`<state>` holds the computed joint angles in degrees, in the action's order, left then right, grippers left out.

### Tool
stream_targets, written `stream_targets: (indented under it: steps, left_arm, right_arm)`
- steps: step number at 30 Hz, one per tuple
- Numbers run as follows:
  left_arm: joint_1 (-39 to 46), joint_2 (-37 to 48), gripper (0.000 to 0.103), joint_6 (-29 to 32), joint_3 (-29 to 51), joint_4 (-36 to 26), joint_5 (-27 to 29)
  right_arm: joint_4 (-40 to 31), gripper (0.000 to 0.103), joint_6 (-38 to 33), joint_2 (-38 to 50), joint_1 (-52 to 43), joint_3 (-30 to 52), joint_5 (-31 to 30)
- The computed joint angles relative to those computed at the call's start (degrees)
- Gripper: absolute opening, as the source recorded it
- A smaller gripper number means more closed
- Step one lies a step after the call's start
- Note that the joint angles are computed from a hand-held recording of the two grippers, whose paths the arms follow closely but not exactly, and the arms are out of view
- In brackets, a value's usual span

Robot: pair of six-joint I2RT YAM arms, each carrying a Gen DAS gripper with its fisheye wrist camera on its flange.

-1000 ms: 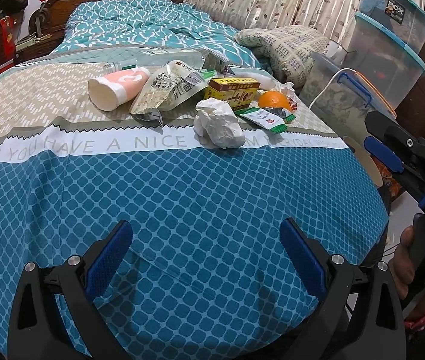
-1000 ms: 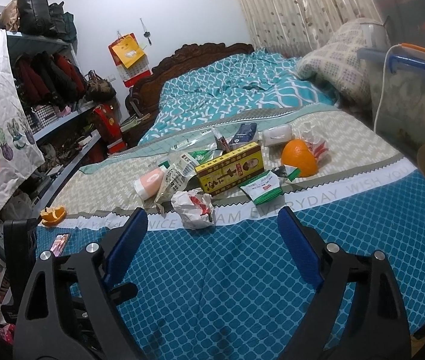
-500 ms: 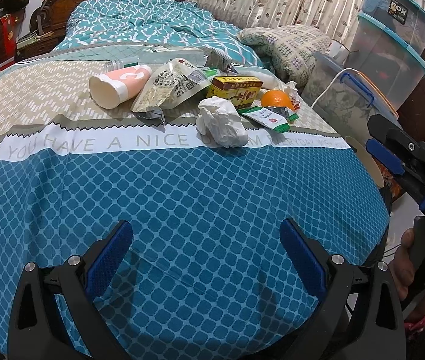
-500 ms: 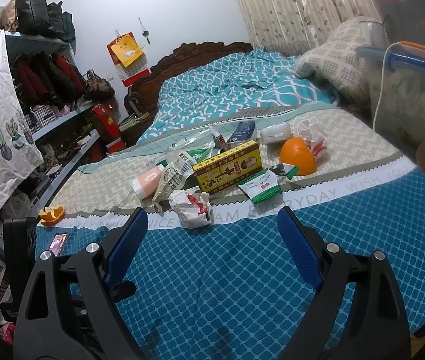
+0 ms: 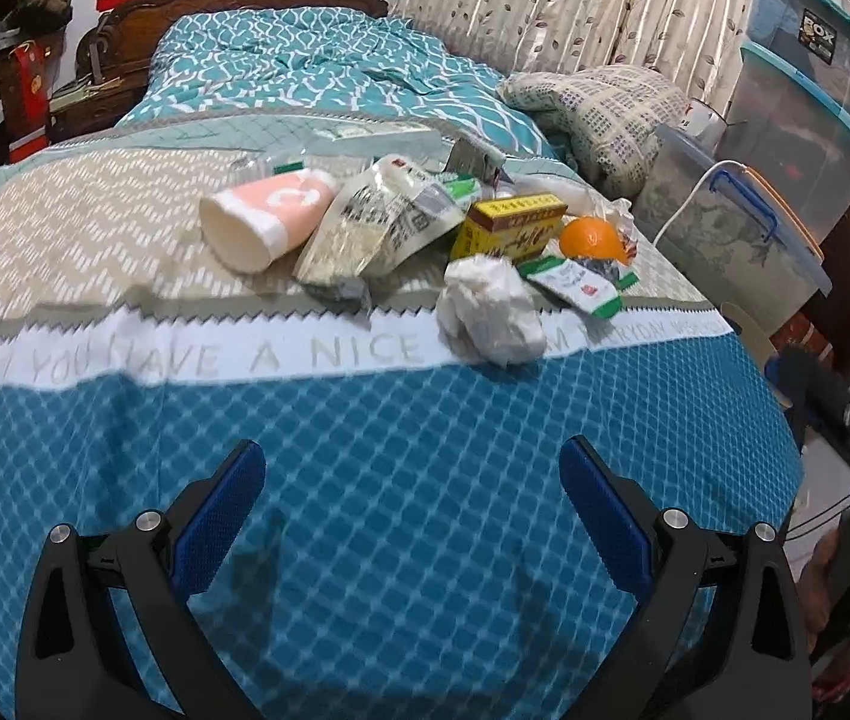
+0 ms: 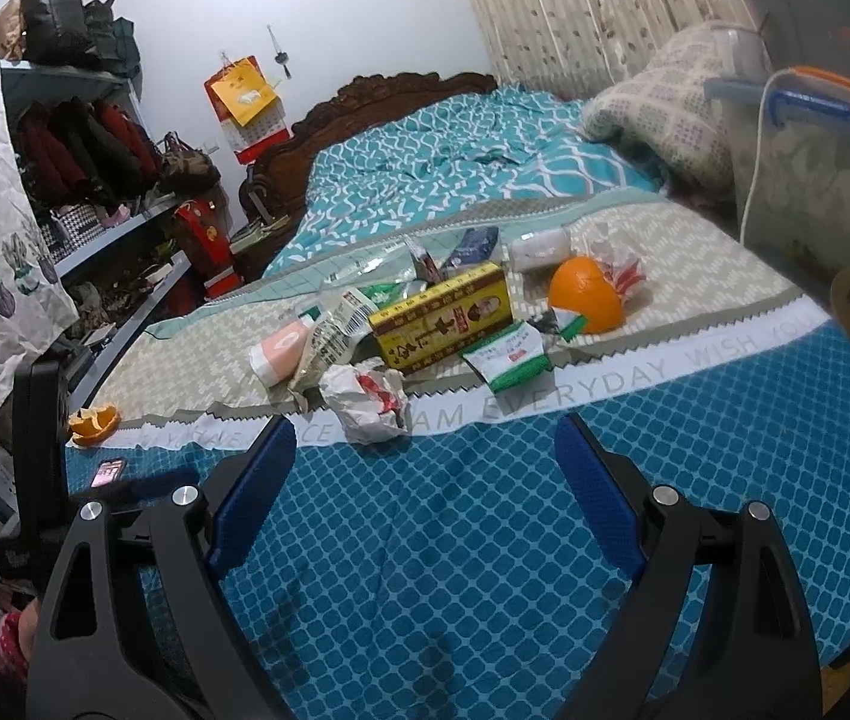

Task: Collect trash
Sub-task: 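Grasp the green-and-white sachet with the right tool while the left grasps the crumpled white paper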

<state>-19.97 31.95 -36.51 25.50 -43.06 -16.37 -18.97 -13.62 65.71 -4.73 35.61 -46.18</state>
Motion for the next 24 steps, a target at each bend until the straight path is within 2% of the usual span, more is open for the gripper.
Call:
stream_targets:
  steps: [5, 9, 11, 13, 15, 18, 21, 22, 24]
  left_arm:
    - [7.14, 9.58, 0.094, 5.67, 2.31, 9.64, 8.16]
    - [9.86, 20.75, 0.090, 7.65, 5.41, 17.37, 11.61]
    - [11.18, 25.19, 0.086, 7.85, 6.33, 19.88, 13.24]
    - [13.38, 30.11, 0.077, 7.73, 7.16, 22.52, 16.29]
    - [14.96, 33.52, 0.074, 7.61, 7.66, 24.39, 18.27]
    - [15.93, 37.01, 0.067, 7.58, 8.32, 26.57, 19.15]
    - [15.69, 38.89, 0.056, 8.30, 9.23, 27.62, 18.50]
    - [15.52, 39.17, 0.044, 8.41, 9.20, 27.90, 18.59]
    - [15.28, 39.19, 0.036, 8.41, 8.94, 28.32, 18.76]
  right_arm:
    - [0.21, 0.082, -0.42, 5.56, -0.07, 1.88, 0.79]
    - [1.41, 0.078, -0.99, 12.46, 0.33, 5.63, 2.34]
    - [-0.06, 0.074, -0.50, 19.08, 0.47, 10.53, 1.83]
    - [-2.33, 0.069, 0.71, 26.16, 1.01, 16.34, 1.11]
    - [-4.90, 0.063, 1.94, 32.87, 1.78, 22.13, 0.44]
    - [-8.62, 0.058, 4.15, 42.55, 3.29, 31.08, -0.68]
    - [-10.92, 0.052, 5.55, 49.06, 5.79, 37.33, -0.56]
    - [-9.45, 0.047, 6.66, 49.66, 6.57, 37.78, -0.29]
    - [-10.95, 0.023, 5.59, 51.82, 7.96, 40.46, -1.48]
